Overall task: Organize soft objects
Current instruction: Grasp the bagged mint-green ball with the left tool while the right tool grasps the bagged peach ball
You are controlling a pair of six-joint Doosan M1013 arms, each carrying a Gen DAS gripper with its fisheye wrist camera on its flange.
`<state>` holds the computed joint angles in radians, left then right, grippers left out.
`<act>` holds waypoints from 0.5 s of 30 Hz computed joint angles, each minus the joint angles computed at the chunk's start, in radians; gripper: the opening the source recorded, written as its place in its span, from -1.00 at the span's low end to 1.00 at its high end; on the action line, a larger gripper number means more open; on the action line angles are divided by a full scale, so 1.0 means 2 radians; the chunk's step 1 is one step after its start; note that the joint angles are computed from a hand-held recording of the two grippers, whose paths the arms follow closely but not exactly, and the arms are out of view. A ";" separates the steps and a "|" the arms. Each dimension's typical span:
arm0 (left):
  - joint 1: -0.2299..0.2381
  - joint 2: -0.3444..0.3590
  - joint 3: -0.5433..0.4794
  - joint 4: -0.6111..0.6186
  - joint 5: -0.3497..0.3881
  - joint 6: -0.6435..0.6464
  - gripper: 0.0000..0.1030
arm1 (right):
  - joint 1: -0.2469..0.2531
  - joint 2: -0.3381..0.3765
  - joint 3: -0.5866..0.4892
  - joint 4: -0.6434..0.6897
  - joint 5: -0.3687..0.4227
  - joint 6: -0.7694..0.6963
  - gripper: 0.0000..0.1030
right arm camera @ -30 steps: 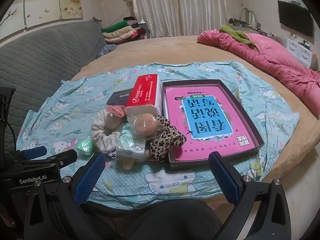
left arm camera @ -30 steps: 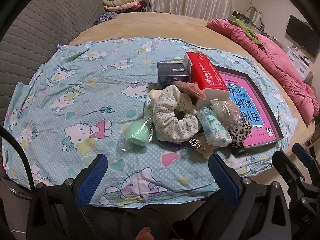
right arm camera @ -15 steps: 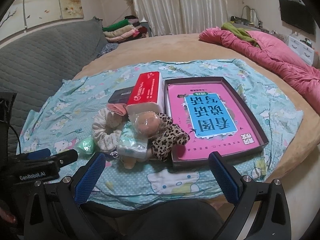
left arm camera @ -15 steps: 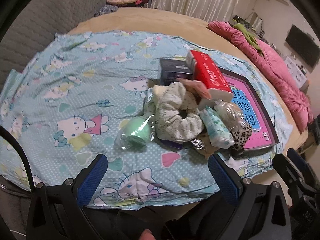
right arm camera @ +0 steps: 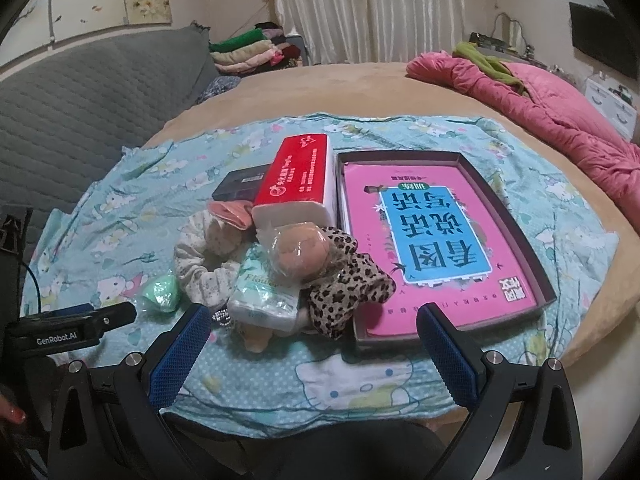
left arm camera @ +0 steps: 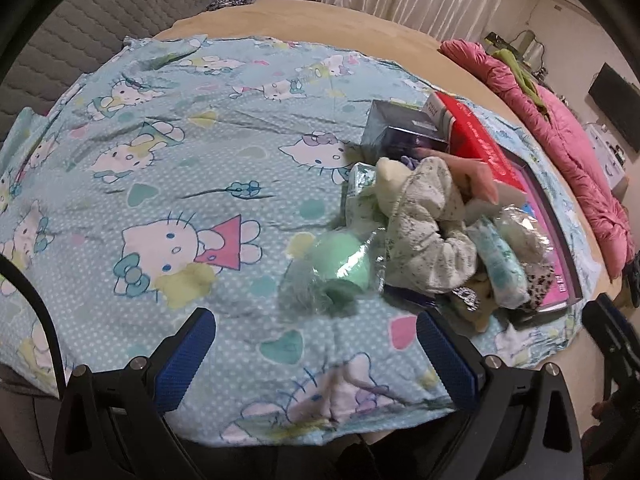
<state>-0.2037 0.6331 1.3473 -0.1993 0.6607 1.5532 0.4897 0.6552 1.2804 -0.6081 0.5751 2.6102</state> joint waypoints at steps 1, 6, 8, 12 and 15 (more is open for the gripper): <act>0.000 0.003 -0.002 0.003 -0.003 -0.001 0.97 | -0.001 0.002 -0.002 0.000 0.000 -0.001 0.99; -0.002 0.022 -0.023 -0.003 0.009 0.005 0.97 | -0.005 0.014 -0.019 0.005 0.007 -0.010 1.00; -0.004 0.027 -0.026 0.002 0.007 0.007 0.97 | -0.006 0.021 -0.029 0.009 0.013 -0.019 1.00; -0.008 0.032 -0.029 0.020 0.005 0.000 0.91 | -0.006 0.032 -0.044 -0.009 0.023 -0.019 1.00; -0.007 0.032 -0.027 0.006 -0.003 0.013 0.89 | -0.006 0.044 -0.062 -0.018 0.041 -0.031 1.00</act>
<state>-0.2176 0.6970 1.2925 -0.1879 0.6546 1.5786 0.4787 0.7426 1.1557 -0.6447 0.6568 2.5484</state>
